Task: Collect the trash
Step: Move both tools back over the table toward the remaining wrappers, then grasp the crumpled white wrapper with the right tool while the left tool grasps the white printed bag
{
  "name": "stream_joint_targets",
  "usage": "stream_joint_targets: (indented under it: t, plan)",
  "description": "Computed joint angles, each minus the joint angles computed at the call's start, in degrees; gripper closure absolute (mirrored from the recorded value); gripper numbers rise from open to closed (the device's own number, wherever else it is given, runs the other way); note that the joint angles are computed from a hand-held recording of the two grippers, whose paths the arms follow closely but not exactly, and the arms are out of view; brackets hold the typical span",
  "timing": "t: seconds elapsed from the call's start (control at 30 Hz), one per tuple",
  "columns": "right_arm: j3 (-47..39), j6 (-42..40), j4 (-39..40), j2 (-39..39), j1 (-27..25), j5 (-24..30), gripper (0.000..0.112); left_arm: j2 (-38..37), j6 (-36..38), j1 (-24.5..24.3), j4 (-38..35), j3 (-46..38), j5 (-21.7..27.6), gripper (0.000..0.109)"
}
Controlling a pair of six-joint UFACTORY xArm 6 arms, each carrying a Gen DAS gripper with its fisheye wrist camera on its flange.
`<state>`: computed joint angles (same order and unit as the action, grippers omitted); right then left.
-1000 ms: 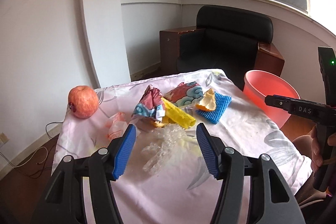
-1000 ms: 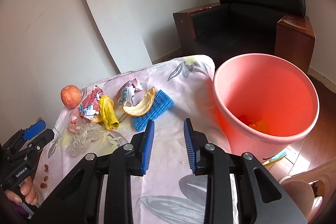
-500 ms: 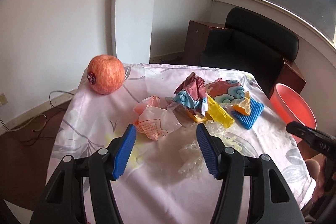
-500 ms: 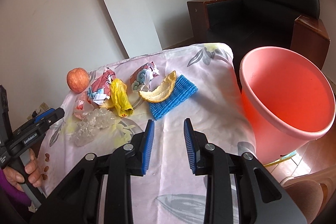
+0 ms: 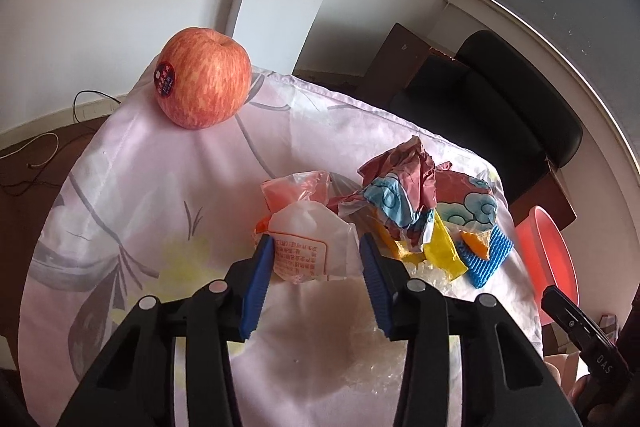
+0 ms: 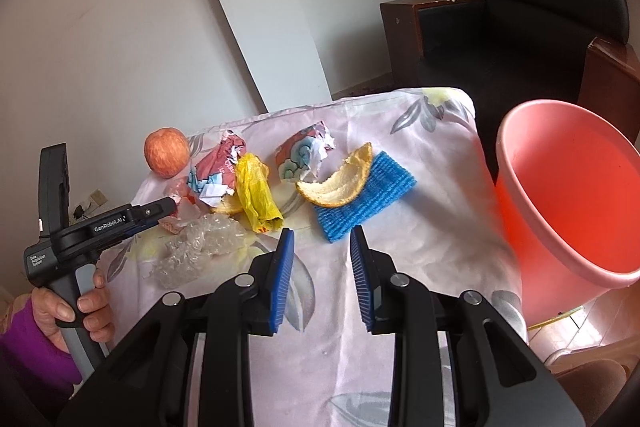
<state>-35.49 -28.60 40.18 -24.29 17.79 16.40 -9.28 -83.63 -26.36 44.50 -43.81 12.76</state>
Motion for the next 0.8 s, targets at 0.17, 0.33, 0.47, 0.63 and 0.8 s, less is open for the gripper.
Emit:
stream_joint_targets:
  t: [0.17,0.33,0.47,0.63,0.8]
  plan:
    - [-4.5,-6.3,4.7,3.8,2.7,0.8,0.083,-1.7,-1.4,0.9,1.8,1.5,-1.1,0.074]
    - [-11.4,-9.6,8.2,9.6,4.9,3.7,0.083,-5.9,-6.4,1.0,9.6,3.3,1.5,0.075]
    - [-17.3,-10.2,10.7,15.1,6.4,6.5,0.083,-8.4,-6.8,0.9,11.6,4.6,2.1,0.075]
    - [-23.2,-6.1,6.9,21.2,6.9,6.9,0.083,-9.9,-6.3,0.8,12.2,5.5,2.8,0.075]
    - [-24.0,1.8,-1.0,22.3,4.5,1.3,0.083,-11.2,-7.6,1.5,13.6,6.7,1.6,0.075]
